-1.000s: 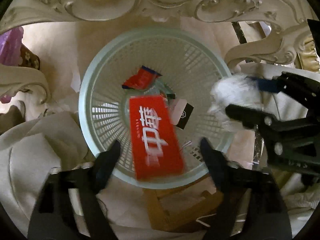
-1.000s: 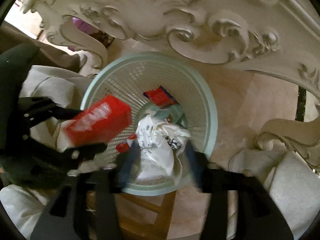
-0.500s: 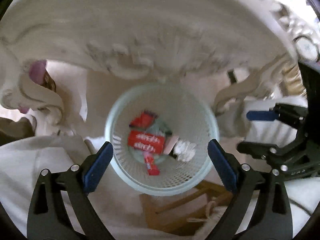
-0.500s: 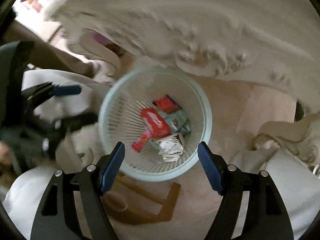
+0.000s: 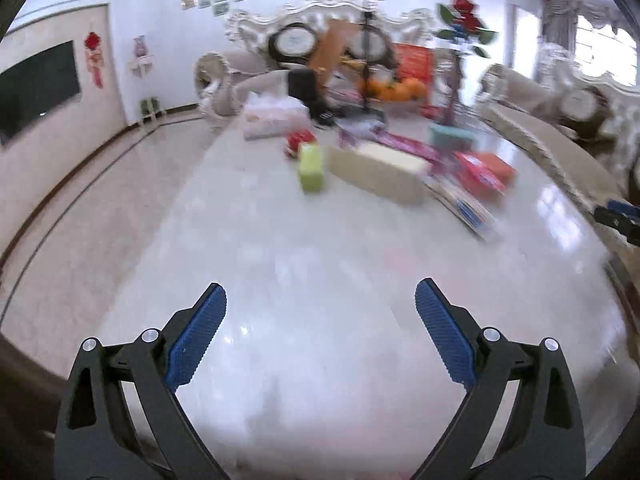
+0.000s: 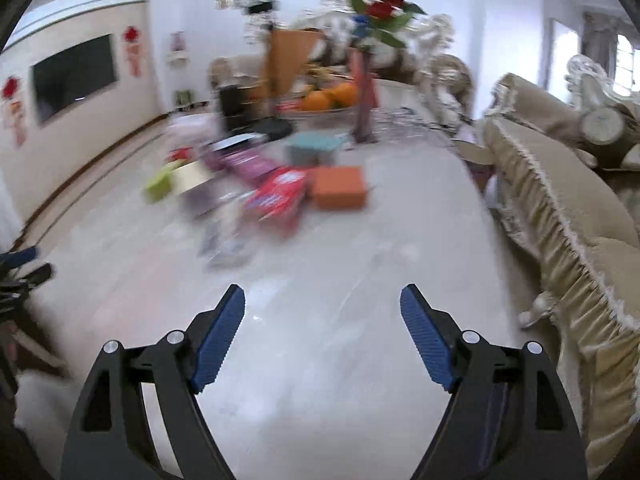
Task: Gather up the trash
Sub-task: 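Move both open grippers back over the table toward remaining trash, then grasp the yellow-green box with the left gripper while the right grasps the orange box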
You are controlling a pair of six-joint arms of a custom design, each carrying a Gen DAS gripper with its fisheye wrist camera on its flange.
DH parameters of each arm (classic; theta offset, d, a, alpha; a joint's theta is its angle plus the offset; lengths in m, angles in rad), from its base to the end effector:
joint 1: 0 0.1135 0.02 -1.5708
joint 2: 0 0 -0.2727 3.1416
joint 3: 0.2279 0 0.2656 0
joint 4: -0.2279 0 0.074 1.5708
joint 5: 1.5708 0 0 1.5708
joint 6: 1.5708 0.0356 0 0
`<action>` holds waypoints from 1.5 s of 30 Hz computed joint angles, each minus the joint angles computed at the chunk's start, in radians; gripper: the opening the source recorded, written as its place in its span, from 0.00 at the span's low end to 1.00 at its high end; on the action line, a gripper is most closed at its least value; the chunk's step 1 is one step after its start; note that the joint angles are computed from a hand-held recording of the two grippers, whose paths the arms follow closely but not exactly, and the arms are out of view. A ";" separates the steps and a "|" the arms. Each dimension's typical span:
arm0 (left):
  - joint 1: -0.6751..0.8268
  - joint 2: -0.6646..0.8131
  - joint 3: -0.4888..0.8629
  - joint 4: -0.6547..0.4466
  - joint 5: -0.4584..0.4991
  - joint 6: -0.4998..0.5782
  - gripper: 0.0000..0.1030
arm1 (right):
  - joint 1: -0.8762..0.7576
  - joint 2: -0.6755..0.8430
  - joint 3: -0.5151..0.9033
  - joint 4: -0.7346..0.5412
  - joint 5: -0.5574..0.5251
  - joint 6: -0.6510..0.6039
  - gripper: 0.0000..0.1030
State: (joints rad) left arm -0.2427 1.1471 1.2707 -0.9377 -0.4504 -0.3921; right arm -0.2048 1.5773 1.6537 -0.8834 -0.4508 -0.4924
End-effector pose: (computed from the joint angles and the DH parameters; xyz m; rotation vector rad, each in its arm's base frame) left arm 0.2270 -0.0402 0.3764 -0.3779 2.2623 0.2138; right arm 0.3444 -0.0557 0.3892 -0.5334 2.2217 0.1782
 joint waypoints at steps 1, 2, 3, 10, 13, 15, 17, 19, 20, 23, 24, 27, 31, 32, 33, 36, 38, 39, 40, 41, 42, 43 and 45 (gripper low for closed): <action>0.050 0.041 0.023 0.032 0.035 0.024 0.90 | 0.019 0.045 0.037 0.016 0.031 0.010 0.74; 0.124 0.116 0.065 0.077 0.100 0.051 0.90 | 0.039 0.105 0.093 0.015 0.056 0.010 0.74; 0.153 0.157 0.087 0.101 0.128 0.061 0.90 | 0.053 0.149 0.135 0.015 0.069 0.014 0.74; 0.287 0.452 0.284 0.153 0.216 0.169 0.90 | 0.131 0.445 0.450 -0.065 0.147 0.025 0.77; 0.306 0.530 0.348 0.147 0.235 0.179 0.90 | 0.142 0.489 0.505 -0.093 0.135 0.010 0.77; 0.323 0.569 0.369 0.159 0.260 0.176 0.90 | 0.147 0.499 0.510 -0.090 0.125 -0.014 0.80; 0.334 0.583 0.368 0.167 0.276 0.173 0.90 | 0.163 0.497 0.493 -0.054 0.146 -0.021 0.81; 0.339 0.597 0.371 0.168 0.279 0.174 0.90 | 0.171 0.507 0.503 -0.048 0.147 -0.021 0.81; 0.340 0.609 0.377 0.169 0.277 0.179 0.90 | 0.176 0.517 0.518 -0.052 0.154 -0.014 0.81; 0.344 0.646 0.416 0.153 0.283 0.188 0.90 | 0.187 0.558 0.577 -0.076 0.153 -0.011 0.81; 0.345 0.652 0.424 0.153 0.283 0.189 0.90 | 0.193 0.568 0.590 -0.080 0.162 -0.011 0.81; 0.347 0.684 0.465 0.139 0.266 0.193 0.90 | 0.208 0.585 0.603 -0.070 0.189 -0.011 0.81; 0.349 0.757 0.572 0.072 0.241 0.185 0.90 | 0.218 0.611 0.629 -0.065 0.208 0.002 0.81; 0.353 0.776 0.599 0.054 0.256 0.178 0.90 | 0.217 0.628 0.656 -0.077 0.207 0.008 0.81; 0.356 0.785 0.609 0.049 0.265 0.173 0.90 | 0.216 0.645 0.685 -0.090 0.207 0.013 0.81; 0.356 0.822 0.653 0.015 0.266 0.169 0.90 | 0.212 0.718 0.813 -0.177 0.195 0.030 0.81; 0.349 0.837 0.665 0.000 0.244 0.174 0.90 | 0.211 0.733 0.838 -0.191 0.185 0.035 0.81; 0.348 0.833 0.659 0.008 0.239 0.173 0.90 | 0.210 0.724 0.816 -0.173 0.180 0.034 0.81; 0.349 0.836 0.663 0.002 0.241 0.171 0.89 | 0.210 0.730 0.826 -0.181 0.177 0.035 0.81; 0.355 0.826 0.651 0.014 0.267 0.175 0.84 | 0.210 0.736 0.837 -0.188 0.174 0.036 0.81; 0.354 0.818 0.642 0.023 0.268 0.184 0.73 | 0.209 0.736 0.837 -0.190 0.171 0.039 0.79; 0.353 0.808 0.631 0.033 0.268 0.194 0.64 | 0.207 0.743 0.851 -0.202 0.158 0.041 0.69; 0.353 0.806 0.639 0.026 0.264 0.197 0.29 | 0.208 0.714 0.798 -0.173 0.163 0.050 0.69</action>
State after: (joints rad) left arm 0.1106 1.9528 1.9096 -0.9122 -0.1860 -0.1947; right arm 0.0031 2.2911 2.4514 -1.0563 -0.2874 -0.4421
